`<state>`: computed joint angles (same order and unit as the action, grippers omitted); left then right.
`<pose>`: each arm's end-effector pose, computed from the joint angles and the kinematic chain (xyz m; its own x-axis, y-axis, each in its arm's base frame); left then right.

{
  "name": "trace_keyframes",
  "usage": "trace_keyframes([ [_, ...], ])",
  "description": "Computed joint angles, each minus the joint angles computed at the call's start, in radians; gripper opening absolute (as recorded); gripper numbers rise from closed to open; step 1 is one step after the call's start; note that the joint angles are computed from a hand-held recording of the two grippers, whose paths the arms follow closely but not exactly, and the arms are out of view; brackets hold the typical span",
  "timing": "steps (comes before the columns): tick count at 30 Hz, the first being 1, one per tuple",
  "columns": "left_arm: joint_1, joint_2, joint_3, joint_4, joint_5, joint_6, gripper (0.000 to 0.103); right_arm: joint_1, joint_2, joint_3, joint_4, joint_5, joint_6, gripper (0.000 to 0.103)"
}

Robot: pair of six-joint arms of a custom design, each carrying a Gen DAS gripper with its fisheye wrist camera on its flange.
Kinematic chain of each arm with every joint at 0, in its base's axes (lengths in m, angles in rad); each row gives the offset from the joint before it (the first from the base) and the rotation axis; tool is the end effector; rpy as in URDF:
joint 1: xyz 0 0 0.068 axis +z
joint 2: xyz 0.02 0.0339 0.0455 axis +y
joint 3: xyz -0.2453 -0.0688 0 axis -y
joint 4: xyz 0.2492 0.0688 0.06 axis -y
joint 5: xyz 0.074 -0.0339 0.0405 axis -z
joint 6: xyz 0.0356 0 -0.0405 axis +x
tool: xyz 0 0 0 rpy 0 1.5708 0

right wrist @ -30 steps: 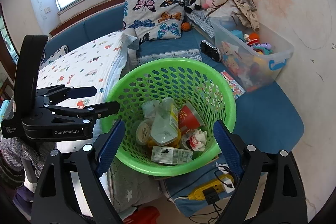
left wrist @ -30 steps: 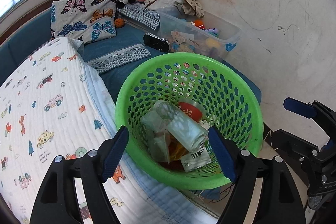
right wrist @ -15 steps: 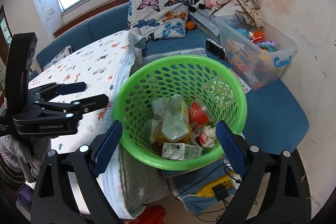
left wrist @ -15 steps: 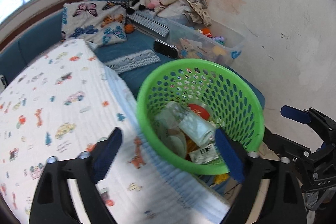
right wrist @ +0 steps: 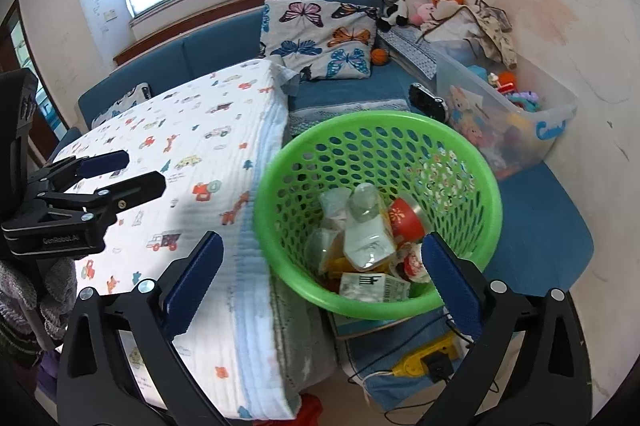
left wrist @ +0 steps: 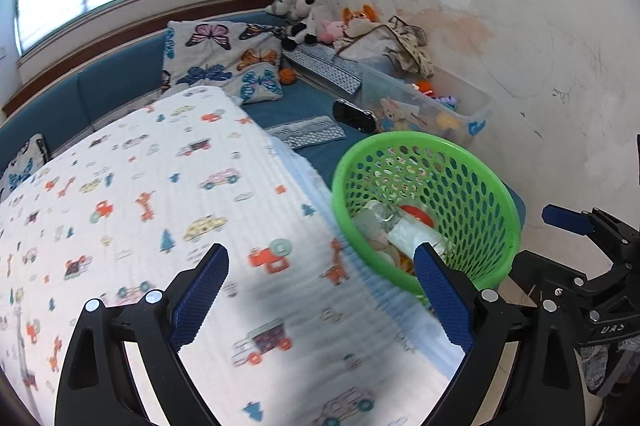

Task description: Collect trash

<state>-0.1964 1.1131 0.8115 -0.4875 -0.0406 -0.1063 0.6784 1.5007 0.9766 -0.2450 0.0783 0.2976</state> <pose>0.2402 -0.0463 0.2391 -0.7099 0.0331 -0.7036 0.0921 0.9947 -0.0461 0.2566 0.2032 0.2093 -0.6883 -0.1793 -0.7029 -0.3975 0.9038 0.1587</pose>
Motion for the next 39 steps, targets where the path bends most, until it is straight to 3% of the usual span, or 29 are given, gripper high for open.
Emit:
trace_keyframes([
  [2,0.015,-0.037,-0.018,-0.012,-0.006,0.004,0.095,0.022,0.006,0.004,0.002,0.016,0.008,0.098],
  [7,0.064,-0.158,-0.07,-0.055,0.007,0.023,0.095,0.064,0.022,0.019,0.003,0.037,0.019,0.099],
  [19,0.217,-0.437,-0.18,-0.184,0.053,0.071,0.096,0.198,0.045,0.053,-0.025,0.203,0.061,0.099],
  [29,0.464,-0.662,-0.234,-0.325,0.172,0.169,0.096,0.282,0.048,0.06,-0.031,0.251,0.106,0.099],
  [39,0.664,-0.784,-0.252,-0.421,0.276,0.262,0.096,0.339,0.046,0.049,-0.033,0.287,0.155,0.099],
])
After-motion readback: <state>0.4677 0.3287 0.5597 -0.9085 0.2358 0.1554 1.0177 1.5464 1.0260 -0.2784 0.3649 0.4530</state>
